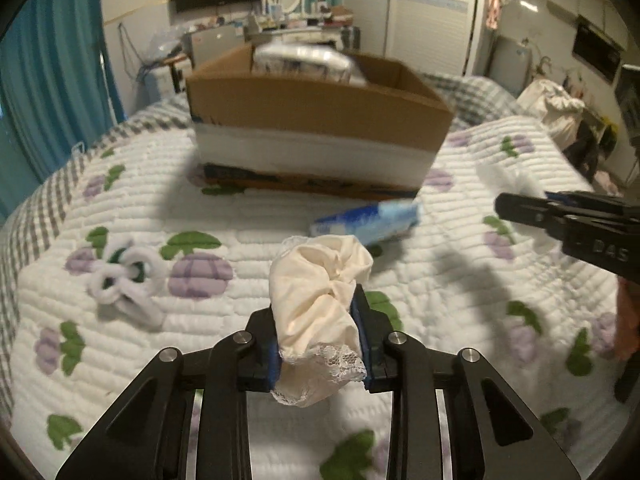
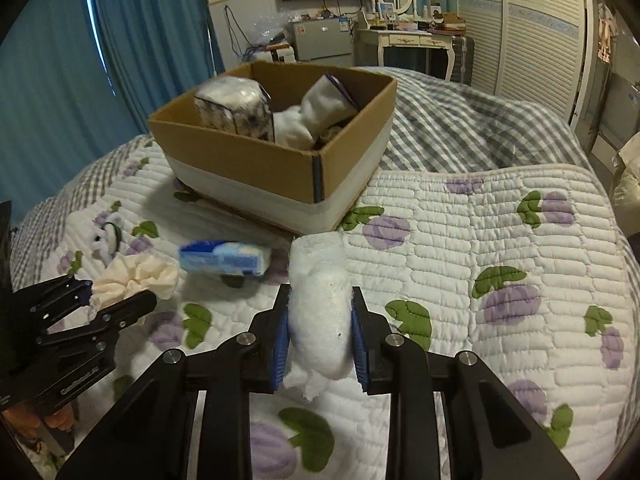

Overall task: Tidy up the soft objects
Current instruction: 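Grasp the cream cloth with the left gripper while the right gripper grasps a white plush, then place the cream cloth and white plush into the box, opening both grippers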

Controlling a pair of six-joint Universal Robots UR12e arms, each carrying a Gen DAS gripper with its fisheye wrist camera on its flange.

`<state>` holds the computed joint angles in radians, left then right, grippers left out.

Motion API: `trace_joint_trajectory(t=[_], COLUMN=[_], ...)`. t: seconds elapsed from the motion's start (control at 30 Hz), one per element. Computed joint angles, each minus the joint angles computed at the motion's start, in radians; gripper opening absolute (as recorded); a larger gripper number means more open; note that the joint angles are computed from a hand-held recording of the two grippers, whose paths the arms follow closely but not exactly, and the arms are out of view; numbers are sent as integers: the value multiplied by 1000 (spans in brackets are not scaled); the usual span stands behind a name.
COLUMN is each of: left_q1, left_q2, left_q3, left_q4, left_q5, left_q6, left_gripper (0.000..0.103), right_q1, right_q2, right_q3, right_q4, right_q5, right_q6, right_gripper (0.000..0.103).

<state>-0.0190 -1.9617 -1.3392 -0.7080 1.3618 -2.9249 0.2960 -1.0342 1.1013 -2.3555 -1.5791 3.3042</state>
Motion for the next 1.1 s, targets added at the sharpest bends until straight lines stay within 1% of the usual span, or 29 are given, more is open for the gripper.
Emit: trace_joint_trajectory(t=[0.13,0.23,0.4,0.5,0.53,0.6,0.67,0.73,0.77,0.8,0.83,0.93,1.0,1.03,1.1], left_q1=[5,8,8,4,2,-5,-10,-18,-21,-24,-27,-28,-28,-30,-33], left_q2=[23,34,18,-7,-20,-65,-109,-169,-188,-212,-249,-309,-357,-374,-397], left_q3=[-11,-4,65,126,151,231,305,399,427,461,514,603,674,694,717], left_q4=[46,75,122,138,141,130,102,60,50,42,23,-25,-63,-63,-53], left_q5=[-17,-38,-65,-79,-83,-85,-82,-60,-54,-44,-34,-44,-59,-52,-39], left_q6=[0,-6,-5,-6,-6,-1,2,7,12,17,25,35,40,42,54], left_gripper=[28,28,28,28,28,28,28,28,28,28,28,28,31,34,35], right_q1=[6,13,14,8,5,0,-6,-15,-18,-22,-24,-29,-33,-36,-39], right_q2=[-18,-23,-10,18,35,57,95,141,156,184,205,272,305,323,353], right_q3=[1,-16,-76,-143,-177,-220,-289,-369,-393,-439,-472,-569,-614,-637,-675], right_q4=[-28,-51,-78,-82,-80,-75,-53,-26,-17,3,17,54,73,87,110], right_q5=[-2,-11,-7,9,11,15,19,29,33,37,35,26,36,41,42], right_q6=[0,-16,-35,-36,-34,-35,-35,-26,-23,-23,-26,-38,-40,-42,-48], right_gripper=[26,26,26,26,26,26,26,26,26,26,26,26,26,26,26])
